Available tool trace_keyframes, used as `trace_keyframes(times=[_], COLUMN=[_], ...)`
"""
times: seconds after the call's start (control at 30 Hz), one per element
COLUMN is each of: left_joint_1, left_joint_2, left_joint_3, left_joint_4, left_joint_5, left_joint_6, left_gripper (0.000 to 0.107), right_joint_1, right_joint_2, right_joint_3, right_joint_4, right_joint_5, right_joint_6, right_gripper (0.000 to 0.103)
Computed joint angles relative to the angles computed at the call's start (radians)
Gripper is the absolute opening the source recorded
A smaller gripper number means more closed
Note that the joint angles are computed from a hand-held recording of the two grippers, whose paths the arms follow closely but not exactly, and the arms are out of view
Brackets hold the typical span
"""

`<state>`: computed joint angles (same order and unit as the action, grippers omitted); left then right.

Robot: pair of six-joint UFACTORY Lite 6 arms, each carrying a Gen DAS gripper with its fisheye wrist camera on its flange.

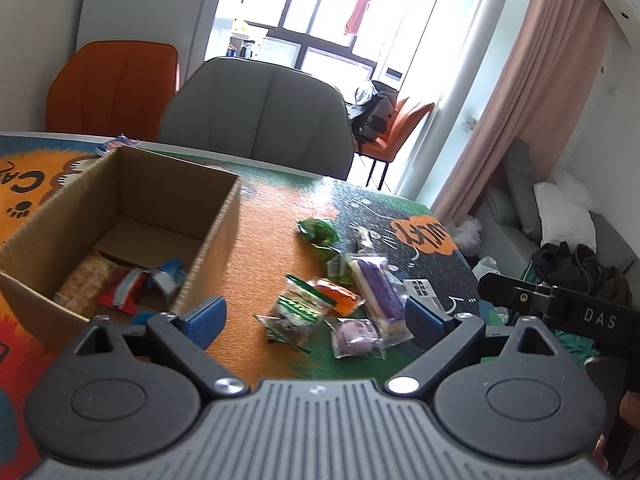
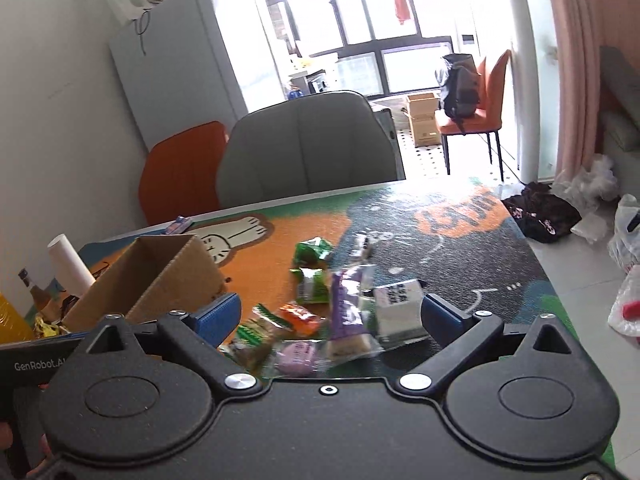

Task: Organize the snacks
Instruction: 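Move the left tool toward the green-and-white pack while the right tool approaches the white pack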

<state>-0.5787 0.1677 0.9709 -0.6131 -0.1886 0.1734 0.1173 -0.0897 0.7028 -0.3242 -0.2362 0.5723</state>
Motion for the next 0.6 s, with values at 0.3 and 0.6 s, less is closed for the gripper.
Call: trace_keyframes(times=[0.3,0.6], left_joint_1=[-0.080,-0.093], left_joint_2=[0.134,0.318], left_joint_3=[0.072,0.216], left_joint_4=[0.028,-0.070], left_joint_5=[-0.051,-0.086], left_joint_6=[-0.081,-0.008], left_gripper=[0.095,0.094], right_joint_1=[-0.114,-0.176], right_joint_2=[0.062,0.196], right_joint_3=[-0.020,0.032], right_joint_4=[-0.196,-0.289], right_joint_5=[-0.079,-0.143], right_joint_6=[0.155,0.211], right_gripper=[0.098,0.090])
